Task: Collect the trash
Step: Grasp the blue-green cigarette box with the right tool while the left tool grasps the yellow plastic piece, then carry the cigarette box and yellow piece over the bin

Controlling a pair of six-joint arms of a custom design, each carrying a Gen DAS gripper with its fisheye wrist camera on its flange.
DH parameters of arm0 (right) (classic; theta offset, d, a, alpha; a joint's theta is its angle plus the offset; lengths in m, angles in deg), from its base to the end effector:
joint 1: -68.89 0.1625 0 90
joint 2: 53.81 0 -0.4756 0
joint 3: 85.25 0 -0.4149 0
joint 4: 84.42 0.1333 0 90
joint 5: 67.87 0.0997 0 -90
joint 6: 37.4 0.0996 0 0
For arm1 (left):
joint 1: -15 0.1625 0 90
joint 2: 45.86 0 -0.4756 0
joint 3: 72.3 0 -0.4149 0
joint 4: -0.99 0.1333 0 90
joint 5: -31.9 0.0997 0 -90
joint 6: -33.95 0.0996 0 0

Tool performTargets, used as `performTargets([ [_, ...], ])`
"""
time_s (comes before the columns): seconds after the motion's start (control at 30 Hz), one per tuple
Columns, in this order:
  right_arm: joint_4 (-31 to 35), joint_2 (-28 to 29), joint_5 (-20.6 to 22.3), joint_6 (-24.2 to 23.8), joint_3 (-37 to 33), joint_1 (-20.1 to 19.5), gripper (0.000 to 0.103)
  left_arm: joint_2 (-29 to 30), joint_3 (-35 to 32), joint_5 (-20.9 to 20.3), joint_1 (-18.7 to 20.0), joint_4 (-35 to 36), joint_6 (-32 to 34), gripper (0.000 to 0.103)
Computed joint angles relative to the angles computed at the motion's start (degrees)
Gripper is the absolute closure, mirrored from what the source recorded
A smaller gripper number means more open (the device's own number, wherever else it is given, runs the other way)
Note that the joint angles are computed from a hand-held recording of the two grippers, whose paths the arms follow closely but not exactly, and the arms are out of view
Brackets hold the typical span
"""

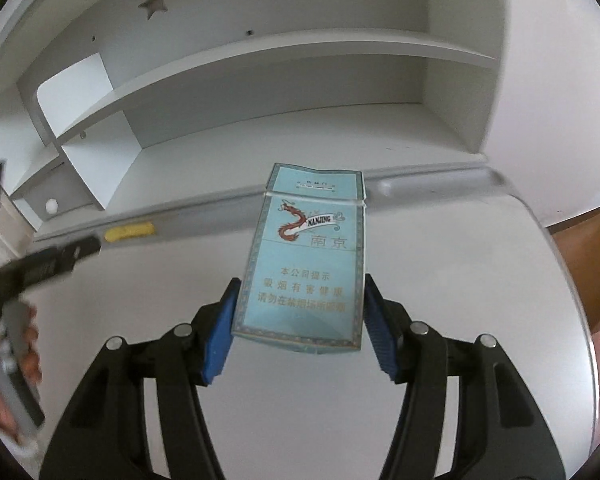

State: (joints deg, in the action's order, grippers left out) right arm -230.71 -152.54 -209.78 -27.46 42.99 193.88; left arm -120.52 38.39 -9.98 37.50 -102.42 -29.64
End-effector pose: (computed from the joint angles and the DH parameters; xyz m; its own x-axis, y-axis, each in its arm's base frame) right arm 0.2776 -0.3008 0.4183 -0.7865 0.0640 0.6143 -0.3819 0.7313 -0.5651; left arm -0.4082 -0.3936 0.2774 -0.7598 0.0067 -0.6502 0.3875 0.8077 -0.4445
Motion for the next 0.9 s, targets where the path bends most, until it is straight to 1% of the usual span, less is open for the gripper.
performTargets([
  [0.1, -2.9, -2.3, -0.3, -3.0, 2.5, -1.1, 0.045, 3.5, -2.0, -0.6, 1.1, -0.9, 0.3, 0.006],
  [0.13, -3.4, -3.0, 0.5, -3.7, 3.1, -1.9, 0.045, 4.5, -2.7, -0.8, 1.4, -0.5, 0.2, 0.006],
  [0.23, -5.5, -3.4, 5.0, -5.9, 3.6, -4.5, 0.045, 7.3, -5.0, -1.5, 1.9, 1.7, 0.1, 0.006],
  [0.27, -5.3, -3.7, 6.1, -6.4, 3.7, -5.1, 0.045, 8.0, -5.7, -1.2, 2.0, 3.2, -0.2, 0.006],
  [0.3, -5.3, -3.6, 7.0, -6.6, 3.9, -5.6, 0.045, 8.4, -6.0, -1.0, 2.0, 3.5, 0.2, 0.006],
  [0.33, -4.3, -4.0, 8.8, -6.5, 3.8, -6.3, 0.044, 8.8, -6.4, -1.0, 2.1, 3.5, 0.2, 0.006],
  [0.37, -4.3, -4.2, 9.4, -6.8, 3.9, -6.3, 0.044, 9.2, -6.8, -1.1, 2.3, 3.7, -0.3, 0.006],
  [0.47, -3.9, -4.4, 10.2, -7.0, 3.9, -6.2, 0.044, 10.4, -8.2, -1.4, 3.1, 5.8, -3.0, 0.006],
  [0.53, -3.5, -4.4, 10.0, -7.0, 4.0, -6.1, 0.044, 10.9, -8.3, -0.9, 3.0, 6.5, -3.9, 0.006],
  [0.57, -3.4, -4.5, 9.9, -6.9, 4.1, -6.0, 0.044, 10.9, -8.0, -0.9, 3.0, 5.9, -3.5, 0.006],
  [0.63, -3.6, -4.7, 10.1, -7.2, 4.2, -6.2, 0.045, 10.2, -6.4, -0.6, 2.9, 2.4, -1.0, 0.007],
  [0.73, -3.8, -4.8, 10.3, -7.4, 4.3, -6.4, 0.045, 10.3, -5.9, 1.0, 2.1, 2.5, -0.6, 0.019],
  [0.77, -3.8, -4.7, 10.3, -7.5, 4.3, -6.4, 0.045, 10.2, -5.7, 1.3, 1.7, 2.6, -0.6, 0.027],
  [0.8, -3.8, -4.7, 10.3, -7.5, 4.2, -6.4, 0.046, 9.7, -4.8, 1.1, 1.4, 0.3, 1.0, 0.027],
  [0.9, -3.9, -5.0, 10.6, -7.8, 4.2, -6.8, 0.046, 7.5, -3.1, 1.1, 2.2, -3.2, 3.7, 0.027],
])
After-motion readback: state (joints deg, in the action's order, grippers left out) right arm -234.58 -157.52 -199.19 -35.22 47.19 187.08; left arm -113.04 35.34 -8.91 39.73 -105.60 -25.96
